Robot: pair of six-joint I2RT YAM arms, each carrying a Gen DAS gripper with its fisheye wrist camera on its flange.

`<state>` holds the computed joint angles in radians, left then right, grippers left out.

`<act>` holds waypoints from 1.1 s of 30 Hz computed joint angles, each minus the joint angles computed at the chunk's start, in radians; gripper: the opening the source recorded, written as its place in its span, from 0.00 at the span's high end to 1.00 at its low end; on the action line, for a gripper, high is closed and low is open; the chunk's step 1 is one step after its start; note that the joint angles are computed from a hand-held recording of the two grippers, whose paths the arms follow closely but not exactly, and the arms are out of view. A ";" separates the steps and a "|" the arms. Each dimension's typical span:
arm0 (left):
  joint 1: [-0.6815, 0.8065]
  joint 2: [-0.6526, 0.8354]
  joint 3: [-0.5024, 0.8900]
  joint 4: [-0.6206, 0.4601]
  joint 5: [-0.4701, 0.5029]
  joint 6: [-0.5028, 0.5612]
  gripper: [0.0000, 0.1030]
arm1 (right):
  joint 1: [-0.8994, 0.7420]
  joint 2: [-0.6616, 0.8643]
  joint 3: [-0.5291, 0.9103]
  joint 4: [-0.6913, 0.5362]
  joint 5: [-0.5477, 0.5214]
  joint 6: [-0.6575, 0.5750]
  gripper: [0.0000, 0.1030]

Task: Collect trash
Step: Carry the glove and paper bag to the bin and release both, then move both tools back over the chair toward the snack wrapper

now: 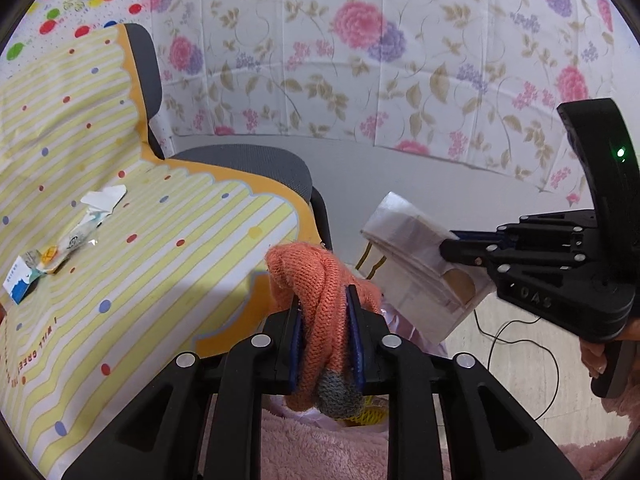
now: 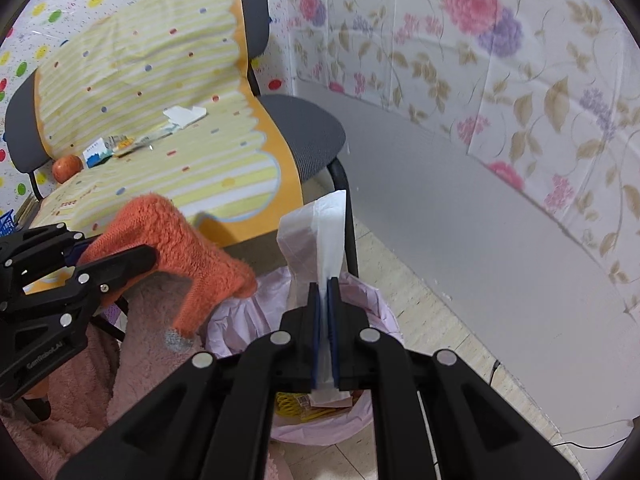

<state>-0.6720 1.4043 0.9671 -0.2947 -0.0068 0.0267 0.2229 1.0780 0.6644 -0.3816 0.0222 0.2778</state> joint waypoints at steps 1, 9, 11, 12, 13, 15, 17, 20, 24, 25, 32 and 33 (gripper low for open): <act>0.000 0.013 0.008 -0.002 -0.002 0.001 0.77 | -0.004 0.021 0.000 0.015 -0.005 -0.004 0.95; 0.030 0.054 0.048 -0.010 -0.013 -0.017 0.39 | -0.033 0.152 0.024 0.090 -0.058 -0.010 0.86; 0.043 0.036 0.046 -0.010 -0.019 -0.023 0.39 | -0.035 0.152 0.030 0.086 -0.059 -0.012 0.82; 0.055 0.015 0.039 -0.008 -0.021 -0.030 0.39 | -0.035 0.143 0.032 0.080 -0.055 -0.012 0.80; 0.065 -0.001 0.033 -0.007 -0.021 -0.036 0.39 | -0.037 0.133 0.035 0.073 -0.051 -0.013 0.78; 0.090 -0.045 0.017 -0.007 -0.028 -0.051 0.37 | -0.040 0.095 0.039 0.052 -0.040 -0.012 0.78; 0.110 -0.078 0.007 -0.012 -0.035 -0.060 0.37 | -0.041 0.056 0.045 0.032 -0.028 -0.011 0.78; 0.138 -0.118 -0.002 -0.029 -0.042 -0.069 0.37 | -0.038 -0.010 0.061 -0.002 -0.026 -0.001 0.78; 0.183 -0.164 -0.016 -0.064 -0.039 -0.085 0.37 | -0.004 -0.050 0.092 -0.027 -0.026 0.012 0.78; 0.194 -0.174 -0.019 -0.072 -0.034 -0.088 0.37 | 0.006 -0.058 0.099 -0.029 -0.032 0.016 0.78; 0.298 -0.254 -0.043 -0.133 -0.054 -0.095 0.37 | 0.094 0.009 0.188 0.019 -0.038 0.001 0.72; 0.316 -0.260 -0.040 -0.144 -0.058 -0.095 0.35 | 0.108 0.037 0.213 0.026 -0.038 -0.006 0.72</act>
<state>-0.3562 1.1446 0.9268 -0.4387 -0.0650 -0.0686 0.3313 1.1145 0.8777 -0.3558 -0.0162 0.2721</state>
